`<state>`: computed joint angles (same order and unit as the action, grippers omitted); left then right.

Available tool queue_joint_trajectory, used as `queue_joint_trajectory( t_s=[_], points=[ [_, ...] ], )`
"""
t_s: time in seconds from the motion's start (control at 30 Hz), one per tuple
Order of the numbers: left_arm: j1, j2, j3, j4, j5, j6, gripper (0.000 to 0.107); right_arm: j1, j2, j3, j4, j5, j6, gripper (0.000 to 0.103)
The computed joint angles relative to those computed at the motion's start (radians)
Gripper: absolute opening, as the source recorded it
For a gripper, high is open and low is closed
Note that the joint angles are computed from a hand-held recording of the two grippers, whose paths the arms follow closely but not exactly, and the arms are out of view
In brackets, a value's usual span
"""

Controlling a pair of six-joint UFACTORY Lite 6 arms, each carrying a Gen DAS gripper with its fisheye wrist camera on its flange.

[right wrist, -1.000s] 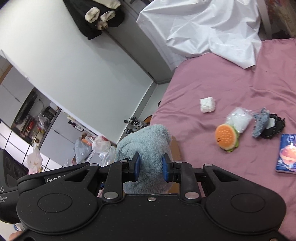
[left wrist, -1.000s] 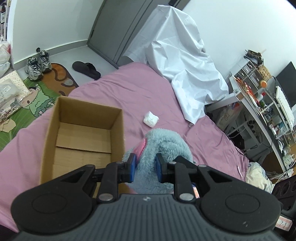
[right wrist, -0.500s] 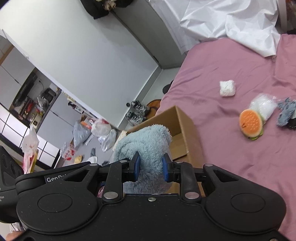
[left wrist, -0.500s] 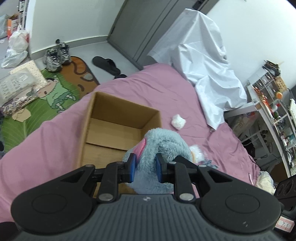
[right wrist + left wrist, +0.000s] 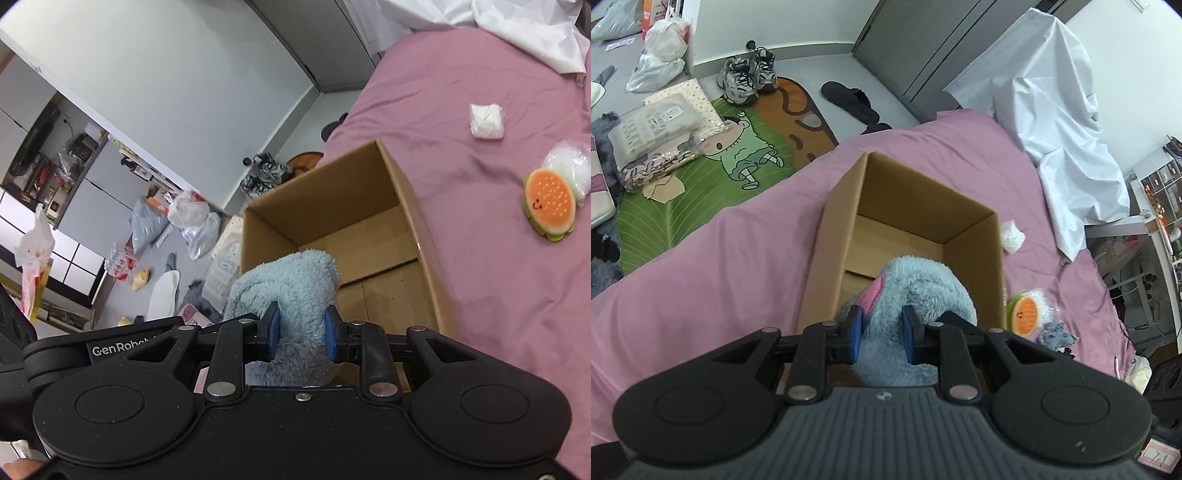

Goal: Organize soft objects
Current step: 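Carry the grey plush with the left gripper over the cardboard box, then lower the grey plush into the box and open the left gripper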

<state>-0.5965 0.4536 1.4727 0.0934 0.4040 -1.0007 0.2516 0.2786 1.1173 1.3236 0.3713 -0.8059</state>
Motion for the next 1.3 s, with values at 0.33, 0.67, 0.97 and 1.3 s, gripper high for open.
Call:
queue_joint_trajectory(
  t_s=[0.33,0.67,0.97,1.3],
  points=[
    [0.003,0.062,0.069,-0.004,0.072,0.013,0.025,0.021,0.056,0.041,-0.187,-0.008,0.192,0.032],
    [-0.055,-0.029,0.072,0.232,0.166,-0.203,0.075,-0.045,-0.099,-0.067,-0.118,0.007,0.108,0.065],
    [-0.101,-0.050,0.130,0.258,0.263,-0.209,0.085,-0.079,-0.202,-0.129,-0.098,0.021,0.062,0.077],
    [-0.146,-0.030,0.201,0.280,0.341,-0.219,0.101,-0.161,-0.294,-0.204,-0.097,0.070,0.020,0.083]
  ],
)
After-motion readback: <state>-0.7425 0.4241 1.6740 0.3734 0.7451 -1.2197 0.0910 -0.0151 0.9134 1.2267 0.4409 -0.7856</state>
